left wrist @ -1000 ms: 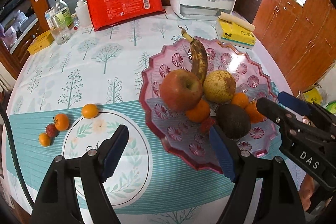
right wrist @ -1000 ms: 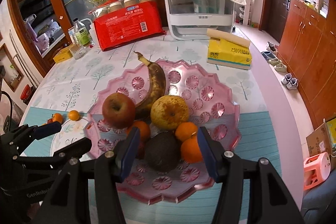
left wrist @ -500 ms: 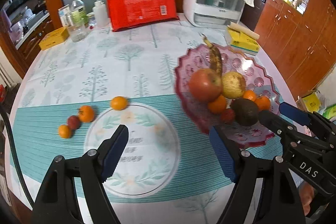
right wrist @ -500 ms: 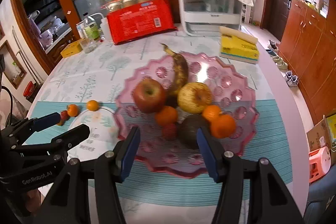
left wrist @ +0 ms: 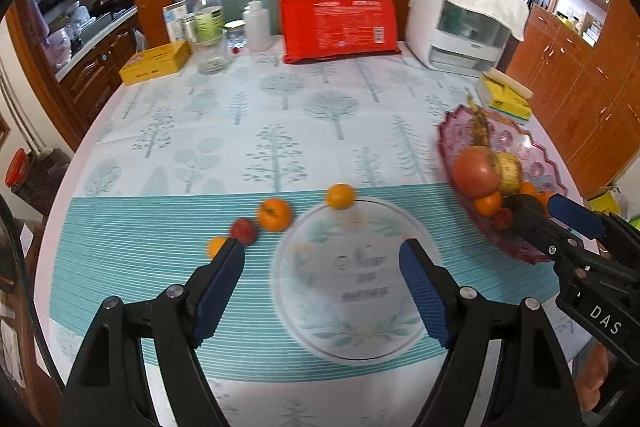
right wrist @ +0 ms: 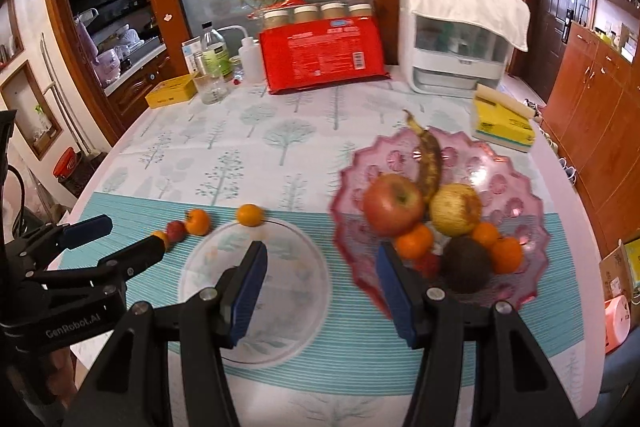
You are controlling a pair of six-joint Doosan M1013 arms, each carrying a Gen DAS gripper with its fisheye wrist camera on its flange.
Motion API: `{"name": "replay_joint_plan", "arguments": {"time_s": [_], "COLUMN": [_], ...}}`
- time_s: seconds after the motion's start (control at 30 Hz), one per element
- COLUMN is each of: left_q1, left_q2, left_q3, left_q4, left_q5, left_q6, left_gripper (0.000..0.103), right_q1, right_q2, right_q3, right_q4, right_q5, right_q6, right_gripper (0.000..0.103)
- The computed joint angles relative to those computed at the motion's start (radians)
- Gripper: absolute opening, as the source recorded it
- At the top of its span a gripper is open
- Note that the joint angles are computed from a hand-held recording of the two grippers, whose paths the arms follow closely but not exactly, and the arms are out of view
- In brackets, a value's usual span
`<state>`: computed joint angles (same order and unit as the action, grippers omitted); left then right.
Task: Organize fruits
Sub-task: 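Move both open grippers back over the fruit plate, then grasp an orange with the left gripper while the right gripper grasps a tangerine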
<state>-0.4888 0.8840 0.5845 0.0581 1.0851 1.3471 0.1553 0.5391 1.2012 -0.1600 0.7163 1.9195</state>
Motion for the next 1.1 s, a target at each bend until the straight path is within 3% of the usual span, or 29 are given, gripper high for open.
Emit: {"name": "replay_joint_plan", "arguments": {"time_s": [0.4, 0.67, 0.97, 1.1], "left_q1": [0.081, 0.123, 0.132, 0.132], "left_q2": [0.056, 0.163, 0.268, 0.317], "left_q3": [-0.044, -0.175, -0.328, -0.416], "left_q4": [-0.054, -0.124, -0.167, -0.182], "left_q5": [0.067, 0.193, 0.307, 0.354], "left_q6": [0.038, 0.035, 0.06, 0.068], "left_gripper": [0.079, 0.079, 0.079, 0.071], "right_q1": [0.055, 0.047, 0.025, 0.022], "right_q2": [0.133, 0.252, 0.359, 0.388], "right_q3": [-0.174, -0.33, -0.462, -0.503], "right_q4": [0.013, 0.086, 0.173, 0.193], "right_q5": [0.131, 0.242, 0.339, 0.358], "right_q6": [0.046, 0.051, 0.059, 0.051], "right_gripper": [0.057, 0.057, 0.057, 0.057]}}
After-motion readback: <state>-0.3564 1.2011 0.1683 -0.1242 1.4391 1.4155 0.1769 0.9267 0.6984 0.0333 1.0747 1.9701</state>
